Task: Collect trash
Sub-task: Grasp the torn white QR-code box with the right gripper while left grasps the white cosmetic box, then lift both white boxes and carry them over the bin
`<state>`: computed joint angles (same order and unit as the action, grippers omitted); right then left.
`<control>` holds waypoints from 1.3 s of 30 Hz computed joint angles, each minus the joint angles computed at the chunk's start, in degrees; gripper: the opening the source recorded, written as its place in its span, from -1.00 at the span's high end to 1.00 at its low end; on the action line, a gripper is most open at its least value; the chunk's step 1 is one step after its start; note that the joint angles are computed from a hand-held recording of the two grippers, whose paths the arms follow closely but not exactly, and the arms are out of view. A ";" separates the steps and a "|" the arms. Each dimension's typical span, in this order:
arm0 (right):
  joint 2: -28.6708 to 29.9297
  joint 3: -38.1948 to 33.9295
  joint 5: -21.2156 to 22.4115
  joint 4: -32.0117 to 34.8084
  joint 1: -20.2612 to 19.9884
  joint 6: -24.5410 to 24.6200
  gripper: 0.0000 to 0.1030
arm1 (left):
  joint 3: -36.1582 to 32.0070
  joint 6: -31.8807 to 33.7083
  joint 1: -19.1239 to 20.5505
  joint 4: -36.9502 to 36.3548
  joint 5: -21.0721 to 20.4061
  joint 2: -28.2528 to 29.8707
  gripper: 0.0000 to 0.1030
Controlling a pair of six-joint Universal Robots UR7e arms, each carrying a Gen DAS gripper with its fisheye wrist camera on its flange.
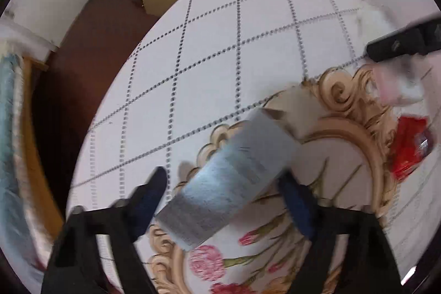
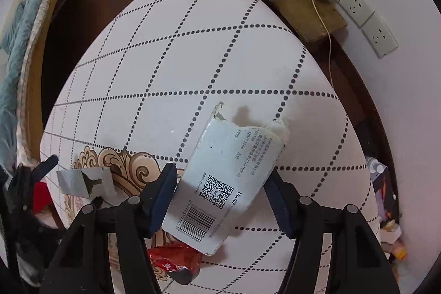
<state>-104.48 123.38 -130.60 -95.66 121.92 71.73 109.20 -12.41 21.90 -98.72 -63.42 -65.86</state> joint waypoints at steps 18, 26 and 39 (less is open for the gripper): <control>10.76 -5.02 -7.96 10.51 4.89 -0.58 0.01 | 6.45 -40.83 -5.61 4.44 1.43 -9.53 0.36; 14.37 -10.14 -10.19 14.44 16.69 5.08 0.01 | 4.93 -52.84 -13.31 18.08 4.99 -24.26 0.36; 34.36 -21.72 -2.66 -6.82 37.20 -3.76 0.01 | -8.93 -86.75 -32.30 61.38 2.52 -41.96 0.36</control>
